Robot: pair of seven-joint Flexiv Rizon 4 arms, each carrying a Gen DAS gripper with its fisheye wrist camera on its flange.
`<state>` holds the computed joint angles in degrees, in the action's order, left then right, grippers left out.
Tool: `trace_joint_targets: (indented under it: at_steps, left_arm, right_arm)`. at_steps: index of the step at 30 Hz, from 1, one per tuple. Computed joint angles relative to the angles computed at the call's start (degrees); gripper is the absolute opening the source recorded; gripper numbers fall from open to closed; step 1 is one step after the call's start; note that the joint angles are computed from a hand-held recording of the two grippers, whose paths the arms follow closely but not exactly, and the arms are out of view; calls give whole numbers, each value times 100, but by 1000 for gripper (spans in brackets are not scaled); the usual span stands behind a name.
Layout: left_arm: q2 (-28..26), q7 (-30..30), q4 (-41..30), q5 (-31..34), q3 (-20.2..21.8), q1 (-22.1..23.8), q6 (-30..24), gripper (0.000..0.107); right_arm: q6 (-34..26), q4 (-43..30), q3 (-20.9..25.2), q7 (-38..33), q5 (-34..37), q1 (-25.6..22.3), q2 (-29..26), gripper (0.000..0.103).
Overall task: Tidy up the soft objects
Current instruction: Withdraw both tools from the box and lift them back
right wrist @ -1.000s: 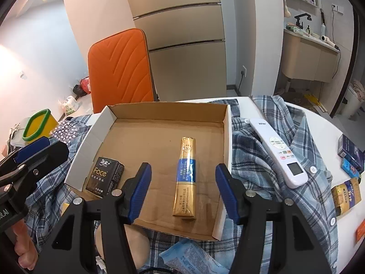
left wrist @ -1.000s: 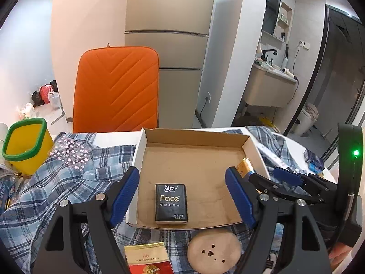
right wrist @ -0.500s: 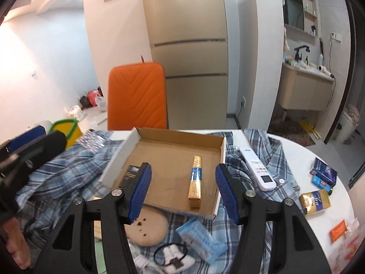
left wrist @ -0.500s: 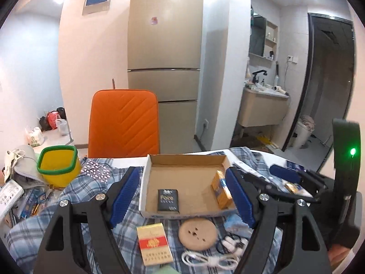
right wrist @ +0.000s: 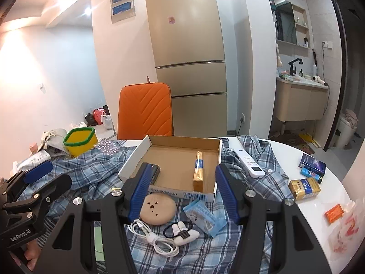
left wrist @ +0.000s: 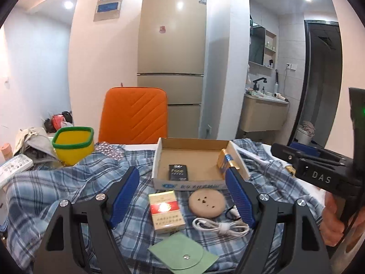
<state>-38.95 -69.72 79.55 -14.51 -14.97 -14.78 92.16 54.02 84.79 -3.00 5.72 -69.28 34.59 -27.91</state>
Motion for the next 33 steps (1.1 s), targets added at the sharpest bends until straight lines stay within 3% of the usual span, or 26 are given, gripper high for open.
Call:
trace_joint_targets:
  at_steps: [8, 11, 15, 16, 20, 26, 33]
  left_arm:
    - [-333, 161, 138, 85, -534, 328, 488, 80]
    - [-417, -4, 23, 108, -182, 101, 583, 80]
    - [-450, -27, 111, 231, -454, 301, 661, 82]
    - [-447, -51, 116, 228, -510, 352, 622, 89]
    - [-445, -136, 142, 225, -710, 528, 554, 90]
    - [-438, -246, 46, 150, -382, 319, 389, 90]
    - [-410, -255, 137, 150, -520, 424, 467, 90]
  right_arm:
    - [-80, 261, -86, 575, -603, 70, -82, 57]
    - [-132, 317, -107, 789, -902, 62, -107, 62]
    - [-191, 295, -43, 750, -983, 22, -142, 66]
    - [-200, 312, -47, 799, -1039, 24, -128, 73]
    - [-310, 410, -47, 1183, -1315, 19, -43, 103]
    - [-435, 440, 63, 1353, -1339, -69, -20, 103]
    - [-529, 457, 80, 1419, -1430, -55, 1, 103]
